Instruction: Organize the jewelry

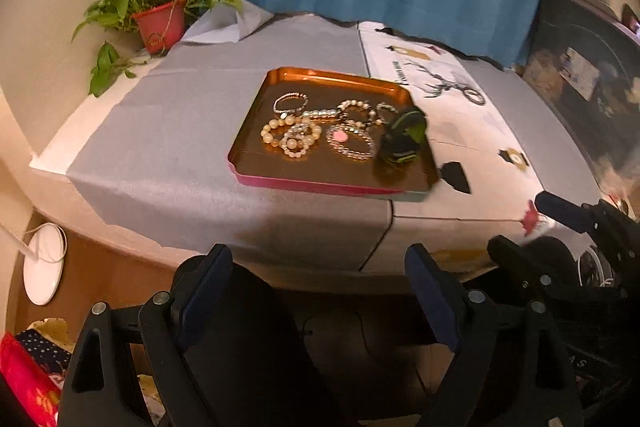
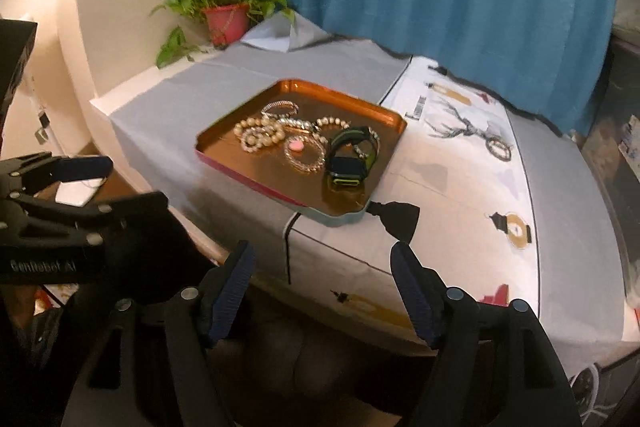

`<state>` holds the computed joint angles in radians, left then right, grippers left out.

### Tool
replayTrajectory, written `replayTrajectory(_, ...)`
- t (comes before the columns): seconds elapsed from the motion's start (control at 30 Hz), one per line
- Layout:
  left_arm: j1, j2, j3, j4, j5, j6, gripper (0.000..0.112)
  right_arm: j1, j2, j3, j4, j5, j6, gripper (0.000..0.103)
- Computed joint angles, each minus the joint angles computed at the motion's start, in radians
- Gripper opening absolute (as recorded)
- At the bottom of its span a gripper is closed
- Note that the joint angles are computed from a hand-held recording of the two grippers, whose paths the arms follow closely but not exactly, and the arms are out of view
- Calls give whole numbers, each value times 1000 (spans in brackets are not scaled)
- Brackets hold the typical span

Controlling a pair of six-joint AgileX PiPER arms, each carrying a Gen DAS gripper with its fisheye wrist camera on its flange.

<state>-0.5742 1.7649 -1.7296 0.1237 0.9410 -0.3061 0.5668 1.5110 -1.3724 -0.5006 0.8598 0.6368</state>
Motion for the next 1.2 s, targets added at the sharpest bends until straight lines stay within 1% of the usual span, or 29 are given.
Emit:
replayTrajectory(0.17,-58,-96,74,80,-19,-74,89,88,-90,67,-69,26,75,76)
replayTrajectory(0.33,-94,-145,107,126,-31,-118,91,141,-141,99,-114,60,126,77)
replayTrajectory(0.53,-129,-158,104,161,-22,-133,91,174,-181,121,-150,90,173,78)
replayTrajectory(0.67,-143,-164,107,178,-21,-144,91,177,-188,123,-151,93,178,78)
replayTrajectory(0.93,-149,-162,104,179,-9,-148,91,181,-186,114,-137,104,164,78)
replayTrajectory(1.2,-149,-136,83,168,0,-127,91,158,-169,105,-118,101,163,78)
